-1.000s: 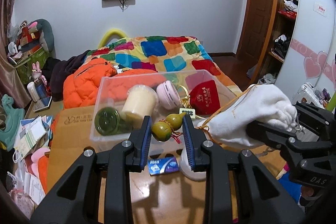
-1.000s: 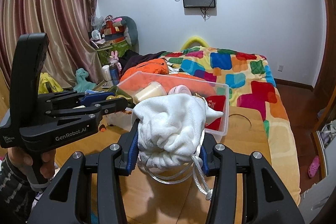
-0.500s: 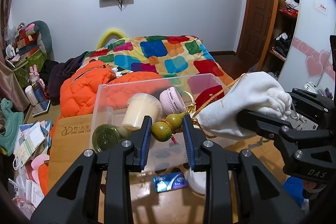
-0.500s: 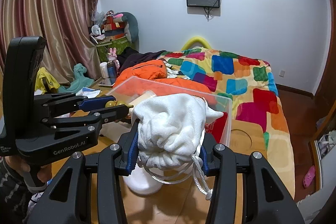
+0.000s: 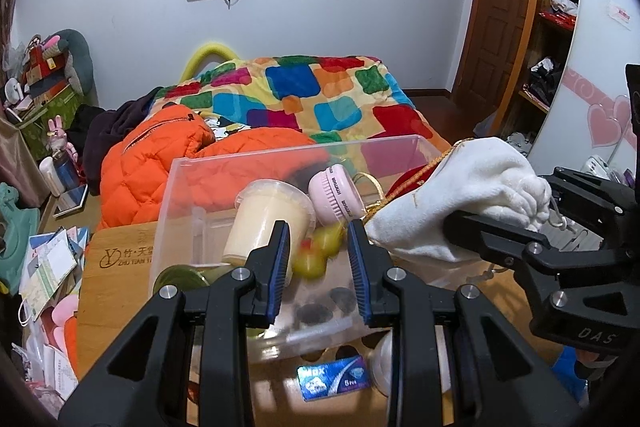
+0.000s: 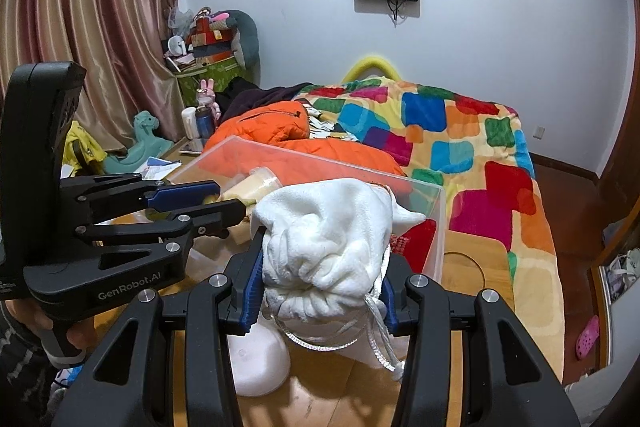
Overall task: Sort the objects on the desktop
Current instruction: 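Lower the gourd into the box with the left tool while the right tool lowers the pouch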
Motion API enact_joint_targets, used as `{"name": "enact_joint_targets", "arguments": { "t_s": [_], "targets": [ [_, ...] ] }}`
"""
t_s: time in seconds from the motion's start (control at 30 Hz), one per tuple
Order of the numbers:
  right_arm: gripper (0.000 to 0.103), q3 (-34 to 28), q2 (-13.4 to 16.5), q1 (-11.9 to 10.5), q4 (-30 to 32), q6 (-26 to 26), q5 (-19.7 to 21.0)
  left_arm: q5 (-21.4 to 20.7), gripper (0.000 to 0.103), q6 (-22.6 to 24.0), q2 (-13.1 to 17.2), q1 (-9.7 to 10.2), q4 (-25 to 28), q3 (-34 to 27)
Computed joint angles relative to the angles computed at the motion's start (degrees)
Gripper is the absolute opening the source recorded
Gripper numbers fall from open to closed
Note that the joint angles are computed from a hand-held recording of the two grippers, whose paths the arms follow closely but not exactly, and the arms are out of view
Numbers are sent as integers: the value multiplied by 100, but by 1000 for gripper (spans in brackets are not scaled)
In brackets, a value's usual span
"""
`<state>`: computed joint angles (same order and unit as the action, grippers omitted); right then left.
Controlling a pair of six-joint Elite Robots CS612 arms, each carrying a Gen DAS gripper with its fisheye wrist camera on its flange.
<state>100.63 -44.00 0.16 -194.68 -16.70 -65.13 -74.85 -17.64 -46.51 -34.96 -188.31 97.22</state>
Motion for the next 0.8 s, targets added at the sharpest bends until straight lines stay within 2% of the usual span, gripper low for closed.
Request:
{"name": "enact_joint_targets", "arguments": {
  "t_s": [0.37, 0.63, 0.8],
  "targets": [
    [42, -258, 142, 58, 329, -130, -97, -68, 29, 115, 119, 67, 110, -180],
    [42, -413, 230, 107, 669, -306, -227, 250, 29, 284, 144, 21, 197, -218],
    [45, -462, 239, 123, 855, -379, -270, 331, 43, 394, 158, -15, 214, -226]
  ]
}}
